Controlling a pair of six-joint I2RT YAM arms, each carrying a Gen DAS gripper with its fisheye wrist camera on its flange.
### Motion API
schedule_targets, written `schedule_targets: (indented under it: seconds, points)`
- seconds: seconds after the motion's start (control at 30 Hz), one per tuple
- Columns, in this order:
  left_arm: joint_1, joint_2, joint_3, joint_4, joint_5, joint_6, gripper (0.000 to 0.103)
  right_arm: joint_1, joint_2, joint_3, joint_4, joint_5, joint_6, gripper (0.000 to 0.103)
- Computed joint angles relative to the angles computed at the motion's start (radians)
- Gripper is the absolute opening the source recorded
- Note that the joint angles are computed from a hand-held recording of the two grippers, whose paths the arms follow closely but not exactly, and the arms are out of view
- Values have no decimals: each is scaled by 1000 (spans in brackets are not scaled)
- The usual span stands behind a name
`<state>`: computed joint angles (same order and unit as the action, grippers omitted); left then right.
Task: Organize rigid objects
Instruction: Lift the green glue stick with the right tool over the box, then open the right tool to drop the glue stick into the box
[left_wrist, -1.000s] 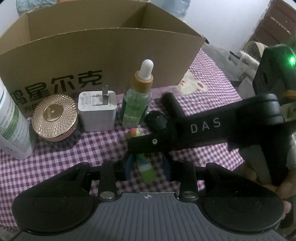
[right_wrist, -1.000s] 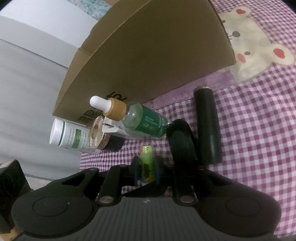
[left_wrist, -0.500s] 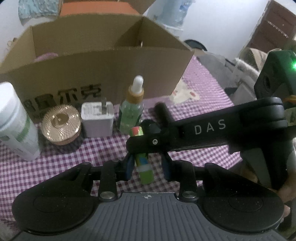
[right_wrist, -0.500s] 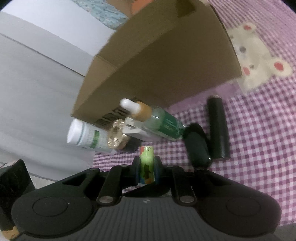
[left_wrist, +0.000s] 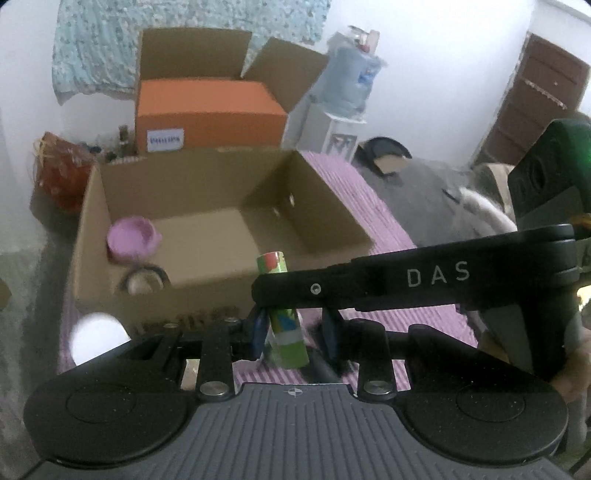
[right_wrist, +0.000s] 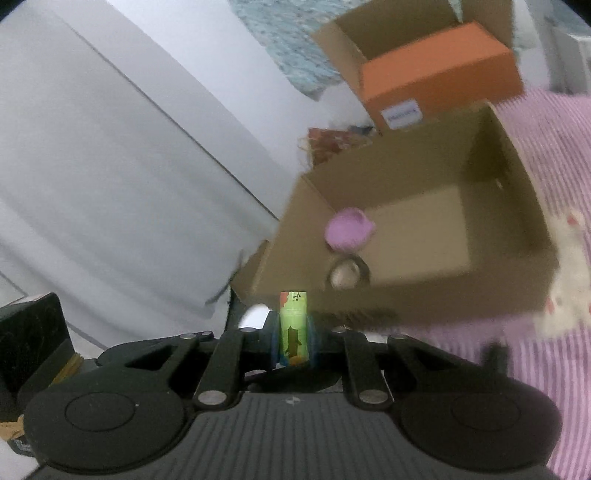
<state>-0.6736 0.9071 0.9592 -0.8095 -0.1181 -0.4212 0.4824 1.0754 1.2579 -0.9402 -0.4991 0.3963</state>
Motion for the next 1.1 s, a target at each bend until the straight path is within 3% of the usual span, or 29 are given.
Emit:
schedule_targets:
  seconds: [0.3,0.5,0.7,0.9,1.1]
  points:
    - [293,300,190,-7,214,139,30,-66,422,305,-48,-103,-89,17]
    - [368,534,312,-53,246,171,30,-89,668,468,-121,-125,-138,17]
    - [394,694,410,-109,214,179,31,-76,861,620,-194,-103,-179,17]
    - [400,738,442,-126,179,171,33,-65,952,707,-233,-92,-185,18]
    - [389,699,434,-132,167,163,38,-86,897,648,-224,-126,-194,19]
